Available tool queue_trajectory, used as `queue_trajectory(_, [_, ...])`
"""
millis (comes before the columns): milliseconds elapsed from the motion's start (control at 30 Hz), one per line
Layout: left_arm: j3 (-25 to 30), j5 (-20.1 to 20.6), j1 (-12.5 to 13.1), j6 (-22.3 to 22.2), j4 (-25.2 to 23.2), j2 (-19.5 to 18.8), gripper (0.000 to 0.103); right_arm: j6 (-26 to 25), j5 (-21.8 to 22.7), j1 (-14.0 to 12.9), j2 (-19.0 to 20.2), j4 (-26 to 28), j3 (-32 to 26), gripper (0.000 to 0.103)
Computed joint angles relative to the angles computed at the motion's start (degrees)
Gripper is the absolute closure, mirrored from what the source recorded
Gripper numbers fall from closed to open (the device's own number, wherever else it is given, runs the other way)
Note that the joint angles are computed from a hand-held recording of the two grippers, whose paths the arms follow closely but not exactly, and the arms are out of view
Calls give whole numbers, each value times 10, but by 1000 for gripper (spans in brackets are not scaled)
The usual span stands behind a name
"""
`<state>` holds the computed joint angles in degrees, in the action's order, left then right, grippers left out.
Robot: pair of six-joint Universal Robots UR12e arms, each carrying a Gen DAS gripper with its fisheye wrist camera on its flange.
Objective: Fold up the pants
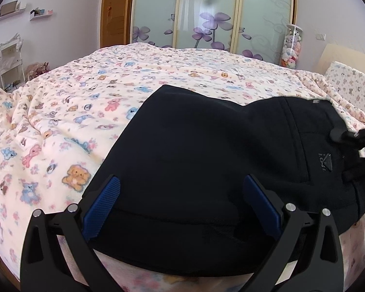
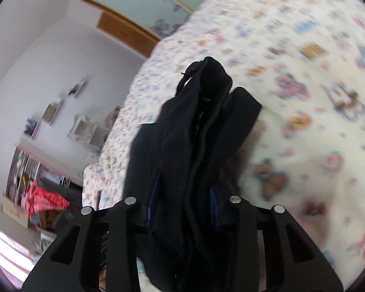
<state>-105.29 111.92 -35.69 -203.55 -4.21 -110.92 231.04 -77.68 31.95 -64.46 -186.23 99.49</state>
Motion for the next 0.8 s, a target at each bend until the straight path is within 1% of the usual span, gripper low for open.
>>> queue_trajectory(67, [-1, -3, 1, -3, 1, 1, 2, 4, -5, 0, 0, 8, 1, 66])
queue_trajectory(167, [-2, -4, 1, -1, 5, 1, 2, 50, -3, -11, 0, 28, 15, 66])
queue_trajectory(267, [-2, -3, -1, 3, 6, 1, 2, 70, 10, -15, 3, 9, 25, 65])
queue_trajectory(300, [-2, -2, -1, 3, 6, 0, 2, 70, 11, -16, 2, 8, 27, 61])
queue_trajectory(367, [-2, -4, 0, 2, 6, 1, 2, 64, 7, -15, -1, 35, 24, 51])
queue_trajectory(400, [-2, -5, 0, 1, 8, 1, 2, 64, 8, -16, -1, 43, 23, 43])
queue_trajectory(433, [-3, -7, 0, -1, 10, 1, 2, 68, 14, -17, 0, 40, 25, 41])
queue_trajectory(500, [-3, -10, 1, -2, 12, 1, 2, 80, 23, -19, 4, 22, 30, 41])
queue_trajectory(533, [-3, -10, 1, -2, 12, 1, 2, 83, 29, -20, 7, 9, 31, 43])
queue_trajectory(567, [-3, -10, 1, -1, 11, 1, 2, 85, 37, -21, 10, -3, 32, 48])
queue_trajectory(600, [-3, -10, 1, 0, 11, 2, 2, 87, 47, -22, 14, -18, 31, 65])
queue_trajectory(800, [-3, -11, 1, -1, 11, 2, 2, 23, -16, 2, 3, 34, 3, 69])
